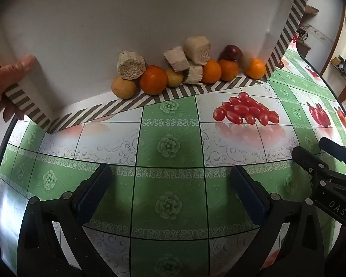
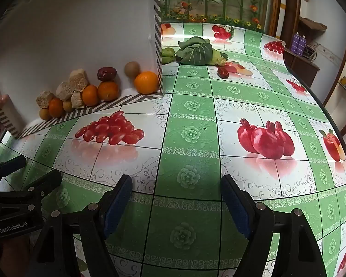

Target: Organize fruits

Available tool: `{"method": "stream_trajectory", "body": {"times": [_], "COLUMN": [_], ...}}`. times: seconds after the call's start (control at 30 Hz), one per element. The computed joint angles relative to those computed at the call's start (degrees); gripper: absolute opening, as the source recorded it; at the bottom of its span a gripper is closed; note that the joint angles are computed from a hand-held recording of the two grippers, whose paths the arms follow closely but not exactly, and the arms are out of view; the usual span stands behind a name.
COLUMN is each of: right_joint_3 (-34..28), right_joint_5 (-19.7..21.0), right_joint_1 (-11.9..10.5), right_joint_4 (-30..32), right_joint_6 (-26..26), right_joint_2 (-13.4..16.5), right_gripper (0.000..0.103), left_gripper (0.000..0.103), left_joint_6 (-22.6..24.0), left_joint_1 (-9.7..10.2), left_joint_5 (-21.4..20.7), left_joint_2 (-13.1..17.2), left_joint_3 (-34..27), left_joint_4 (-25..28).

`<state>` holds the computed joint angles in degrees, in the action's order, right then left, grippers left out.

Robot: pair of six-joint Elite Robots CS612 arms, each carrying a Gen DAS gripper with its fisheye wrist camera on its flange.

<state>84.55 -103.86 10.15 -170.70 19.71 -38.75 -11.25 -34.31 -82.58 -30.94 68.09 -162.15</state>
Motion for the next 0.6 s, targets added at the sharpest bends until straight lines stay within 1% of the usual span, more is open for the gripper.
{"method": "stream_trajectory", "body": {"times": [0.6], "right_joint_3": [0.02], "right_joint_5": [-0.08], "right_joint_1": [0.02], "right_joint_4": [-0.02], "right_joint_6": [-0.05], "right_joint_2": [-0.02], "right_gripper": [0.078], "left_gripper": [0.103], "left_joint_6": [-0.14], "left_joint_1": [-0.1], "left_joint_5": [-0.01], "left_joint_2": [0.1], "left_joint_3": [-0.21], "left_joint_4": [0.18]}}
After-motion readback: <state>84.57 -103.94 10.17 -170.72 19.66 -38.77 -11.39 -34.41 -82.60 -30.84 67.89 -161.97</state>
